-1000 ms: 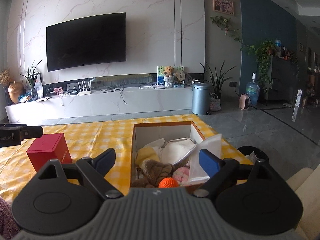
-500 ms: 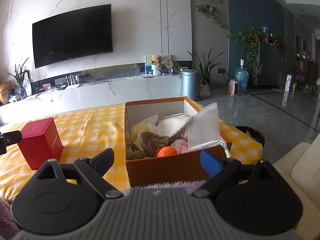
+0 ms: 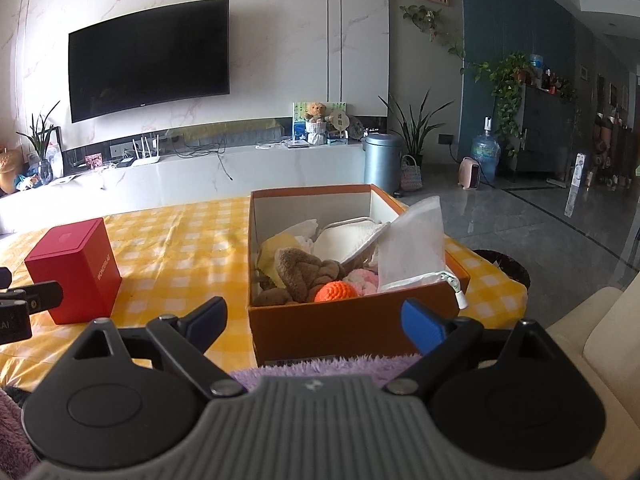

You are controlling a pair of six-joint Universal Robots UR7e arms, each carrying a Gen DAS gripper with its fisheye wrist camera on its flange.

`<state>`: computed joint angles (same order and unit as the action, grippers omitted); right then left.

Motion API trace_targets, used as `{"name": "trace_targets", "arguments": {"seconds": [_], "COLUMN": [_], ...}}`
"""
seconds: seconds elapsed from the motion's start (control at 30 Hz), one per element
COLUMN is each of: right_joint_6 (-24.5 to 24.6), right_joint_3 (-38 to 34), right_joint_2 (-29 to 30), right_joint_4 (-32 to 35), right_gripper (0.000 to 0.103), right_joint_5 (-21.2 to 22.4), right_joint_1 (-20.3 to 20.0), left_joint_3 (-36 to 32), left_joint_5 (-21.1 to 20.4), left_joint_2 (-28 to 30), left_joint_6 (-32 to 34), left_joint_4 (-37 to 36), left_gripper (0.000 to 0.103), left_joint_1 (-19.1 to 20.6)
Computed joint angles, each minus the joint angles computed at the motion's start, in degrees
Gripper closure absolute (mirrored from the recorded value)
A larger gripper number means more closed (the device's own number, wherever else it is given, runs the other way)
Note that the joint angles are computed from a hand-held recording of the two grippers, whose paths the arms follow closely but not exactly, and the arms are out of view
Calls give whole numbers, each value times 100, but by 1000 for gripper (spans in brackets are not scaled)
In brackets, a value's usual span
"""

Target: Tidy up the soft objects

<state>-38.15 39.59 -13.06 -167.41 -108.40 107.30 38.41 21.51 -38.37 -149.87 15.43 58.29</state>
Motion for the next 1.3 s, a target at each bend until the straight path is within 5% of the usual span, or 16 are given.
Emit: {"name": "trace_targets", "arguments": {"seconds": [1.3], "right_joint_6": [-41], "right_joint_3": [109], "right_joint_2": [-39], "right_joint_4": [-142], "right_gripper": [9], "right_joint_5": [25], "right_joint_1": [-1], "left_joint_3": [92], "left_joint_5": [-159], "left_joint_2": [-73], "left_joint_6": [153], "left_joint_4": [-163], "left_gripper": [12], "left_joint_1": [-65]}}
